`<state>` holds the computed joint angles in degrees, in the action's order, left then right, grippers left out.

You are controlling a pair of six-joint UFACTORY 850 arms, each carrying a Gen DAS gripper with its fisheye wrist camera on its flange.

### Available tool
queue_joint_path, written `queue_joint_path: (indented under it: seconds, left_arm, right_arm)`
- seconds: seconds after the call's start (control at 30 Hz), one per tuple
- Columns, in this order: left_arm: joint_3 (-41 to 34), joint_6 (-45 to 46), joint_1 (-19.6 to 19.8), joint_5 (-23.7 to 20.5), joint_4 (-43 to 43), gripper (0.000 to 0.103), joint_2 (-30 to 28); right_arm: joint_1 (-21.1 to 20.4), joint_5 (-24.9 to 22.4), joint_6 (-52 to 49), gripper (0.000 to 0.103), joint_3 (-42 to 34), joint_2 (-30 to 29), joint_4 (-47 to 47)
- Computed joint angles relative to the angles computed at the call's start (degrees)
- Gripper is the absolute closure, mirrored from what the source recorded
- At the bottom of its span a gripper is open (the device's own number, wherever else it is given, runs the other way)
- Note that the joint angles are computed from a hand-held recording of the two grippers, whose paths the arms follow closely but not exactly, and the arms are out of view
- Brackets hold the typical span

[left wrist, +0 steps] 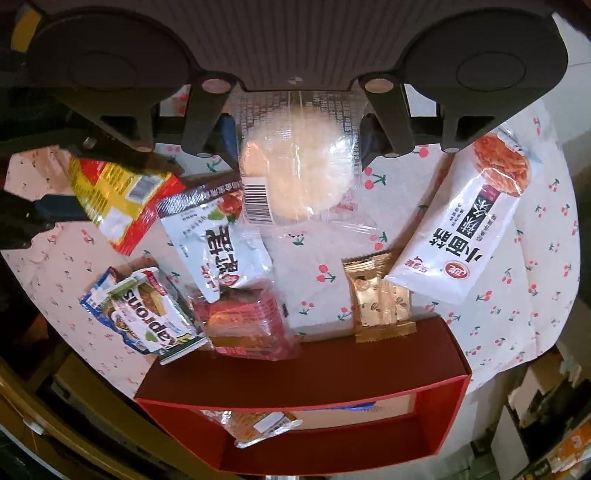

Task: Organize snacks
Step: 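Lift the bun and chip bag and carry both toward the red box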

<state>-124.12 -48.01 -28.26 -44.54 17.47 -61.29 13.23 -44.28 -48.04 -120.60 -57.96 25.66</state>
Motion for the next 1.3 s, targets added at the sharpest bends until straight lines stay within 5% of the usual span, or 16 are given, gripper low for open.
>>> queue_joint_path:
  seconds: [1.3]
  left_arm:
    - [-1.8,-7.1,-2.3,-0.2,11.8,0.038,0.5]
  right_arm:
    - [-0.6,4.2,1.1,0.055,-1.1,0.4,5.0]
